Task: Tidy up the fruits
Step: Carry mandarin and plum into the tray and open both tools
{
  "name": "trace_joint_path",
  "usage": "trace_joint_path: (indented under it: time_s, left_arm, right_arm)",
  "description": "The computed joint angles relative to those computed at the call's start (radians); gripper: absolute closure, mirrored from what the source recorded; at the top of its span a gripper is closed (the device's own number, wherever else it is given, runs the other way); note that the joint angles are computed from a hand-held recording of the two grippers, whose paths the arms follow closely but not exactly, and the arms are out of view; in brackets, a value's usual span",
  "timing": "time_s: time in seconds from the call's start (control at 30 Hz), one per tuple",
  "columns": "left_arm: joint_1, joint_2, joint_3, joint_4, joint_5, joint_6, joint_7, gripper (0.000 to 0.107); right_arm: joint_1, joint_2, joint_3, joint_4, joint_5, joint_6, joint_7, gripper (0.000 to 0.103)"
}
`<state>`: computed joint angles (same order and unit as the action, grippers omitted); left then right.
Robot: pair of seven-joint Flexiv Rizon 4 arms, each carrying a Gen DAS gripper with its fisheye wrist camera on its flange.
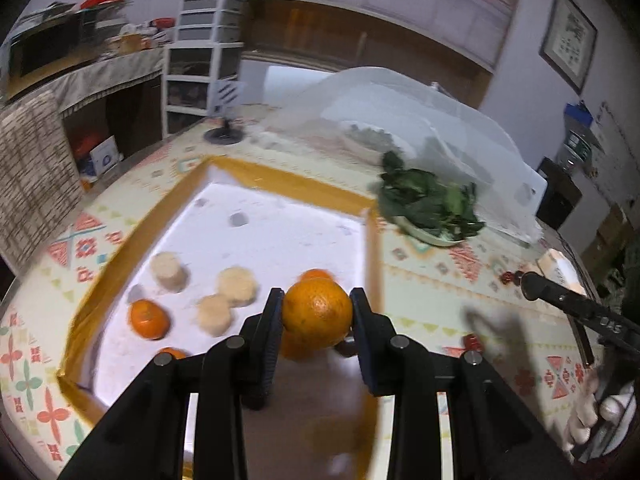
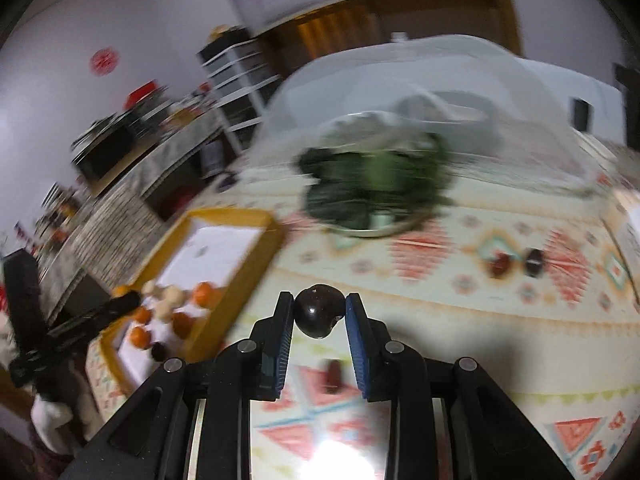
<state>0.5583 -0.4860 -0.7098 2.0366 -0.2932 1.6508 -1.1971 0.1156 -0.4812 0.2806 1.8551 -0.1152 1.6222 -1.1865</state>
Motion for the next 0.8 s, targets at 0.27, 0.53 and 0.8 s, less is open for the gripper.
trace_joint_path:
  time_s: [0.27, 0.53, 0.8]
  left_arm:
    - [0.034, -0.004, 0.04, 0.035, 0.037, 0.037, -0.02, 0.075]
    - [0.049, -0.035, 0.066, 0.031, 0.064, 0.031, -0.049, 0.075]
    - [0.07, -0.041, 0.044, 0.043, 0.072, 0.04, -0.072, 0.063]
  right_arm:
    - [0.09, -0.102, 0.052, -0.14, -0.022, -0.1, -0.028, 0.074]
    - [0.185, -0.162, 0.022, -0.201, -0.017, -0.152, -0.046, 0.074]
    - [0.21, -0.187, 0.008, -0.221, -0.012, -0.175, -0.041, 0.072]
